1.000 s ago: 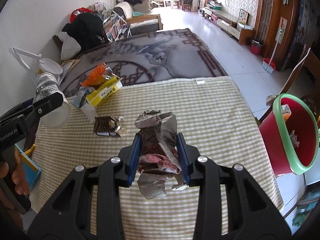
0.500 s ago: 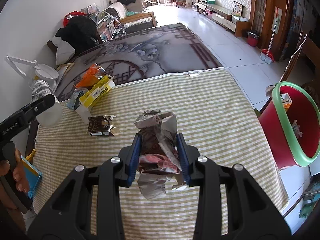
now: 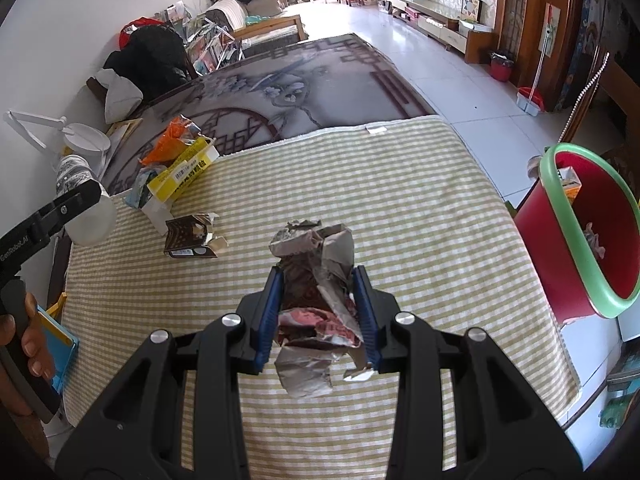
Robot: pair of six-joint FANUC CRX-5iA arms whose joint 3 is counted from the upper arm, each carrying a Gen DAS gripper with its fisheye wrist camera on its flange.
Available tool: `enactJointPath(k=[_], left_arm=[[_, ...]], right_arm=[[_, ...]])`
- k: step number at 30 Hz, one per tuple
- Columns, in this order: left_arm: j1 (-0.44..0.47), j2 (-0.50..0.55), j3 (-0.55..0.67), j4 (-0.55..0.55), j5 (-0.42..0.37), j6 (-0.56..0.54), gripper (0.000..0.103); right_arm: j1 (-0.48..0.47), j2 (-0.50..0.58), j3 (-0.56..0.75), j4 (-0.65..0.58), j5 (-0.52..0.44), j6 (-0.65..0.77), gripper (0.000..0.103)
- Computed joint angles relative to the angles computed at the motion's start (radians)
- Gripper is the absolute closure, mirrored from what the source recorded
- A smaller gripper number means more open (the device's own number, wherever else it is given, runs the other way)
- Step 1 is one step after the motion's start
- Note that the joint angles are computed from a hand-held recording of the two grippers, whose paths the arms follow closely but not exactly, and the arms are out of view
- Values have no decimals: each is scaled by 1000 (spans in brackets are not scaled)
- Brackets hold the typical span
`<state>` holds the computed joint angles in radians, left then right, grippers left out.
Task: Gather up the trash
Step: 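Hold the paper cup and wrapper raised above the table, then carry the paper cup and wrapper over the red bin and release both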
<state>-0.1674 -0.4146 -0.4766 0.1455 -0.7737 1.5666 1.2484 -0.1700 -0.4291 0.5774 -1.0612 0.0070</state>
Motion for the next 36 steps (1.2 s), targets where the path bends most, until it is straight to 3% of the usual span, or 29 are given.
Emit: enactJointPath(k=[4, 12, 29, 36], left_arm=[[-11, -10, -4, -37, 19, 57, 27], [-27, 4, 30, -81, 19, 71, 27], [-14, -17, 10, -46, 13, 34, 27], [-64, 1, 55, -84, 11, 68, 27]], right_arm=[[-2, -16, -24, 12, 18, -51, 68], [-7, -15, -15, -7, 22, -17, 68], [13, -13, 0, 11, -5, -14, 68], [36, -60, -27, 80, -46, -68, 68]])
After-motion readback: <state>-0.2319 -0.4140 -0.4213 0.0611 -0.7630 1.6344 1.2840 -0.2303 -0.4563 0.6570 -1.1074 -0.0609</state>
